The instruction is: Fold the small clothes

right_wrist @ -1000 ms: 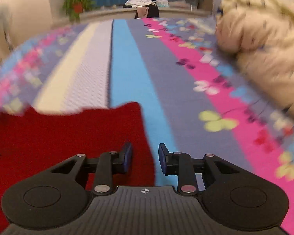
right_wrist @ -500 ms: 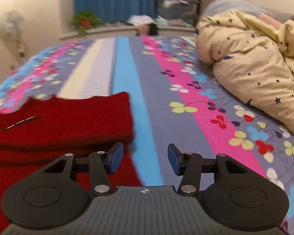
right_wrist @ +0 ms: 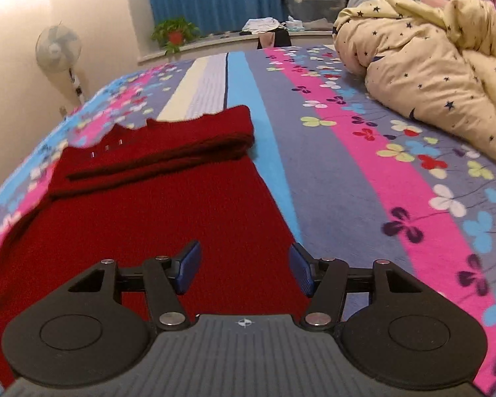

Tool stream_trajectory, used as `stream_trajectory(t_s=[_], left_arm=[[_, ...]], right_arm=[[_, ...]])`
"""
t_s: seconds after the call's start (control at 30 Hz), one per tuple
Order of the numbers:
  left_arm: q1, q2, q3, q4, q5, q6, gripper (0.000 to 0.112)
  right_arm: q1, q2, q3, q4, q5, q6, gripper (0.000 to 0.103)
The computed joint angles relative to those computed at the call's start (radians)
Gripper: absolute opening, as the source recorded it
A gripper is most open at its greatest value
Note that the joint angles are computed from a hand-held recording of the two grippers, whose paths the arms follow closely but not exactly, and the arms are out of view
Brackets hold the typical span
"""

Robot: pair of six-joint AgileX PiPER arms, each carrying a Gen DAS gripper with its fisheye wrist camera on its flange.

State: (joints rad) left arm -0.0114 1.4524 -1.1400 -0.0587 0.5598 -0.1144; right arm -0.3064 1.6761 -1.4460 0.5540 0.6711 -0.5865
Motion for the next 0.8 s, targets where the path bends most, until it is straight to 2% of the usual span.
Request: stream_trajectory(t_s=[0.1,0.2,0.37,0.47,0.53,0.8], left_arm=[[-0.027,-0.063,0.124,0.092,-0.035,-0.095,0.075],[-0.015,-0.088,0.174,0.048,-0.035,-0.101,0.075],[-0.031,-0.123,0.247,0.055,-0.131,-0.127,0.075],[-0.040,-0.119,0.281,0.105,-0.184,-0.217,0.075],[-0.028,-0.103,0.287,0.070,-0.205,-0.224,0.075],[-0.060,-0.026,0.245,0.147,-0.181,-0.324,0.073]], right_arm=[[-0.049,-0.035,0.036,0.030,0.031,-0.055,0.061],[-0.078,-0.055,0.063,0.028,0.025,-0.068,0.062],[-0.107,-0.052,0.085,0.037,0.028,-0.120,0.064],[-0.117,-0.026,0.064,0.026,0.046,-0.118,0.064],[-0.127,-0.007,0.047,0.034,0.064,-0.113,0.064],[-0.116,0.055,0.003,-0.020,0.121,-0.094,0.065]])
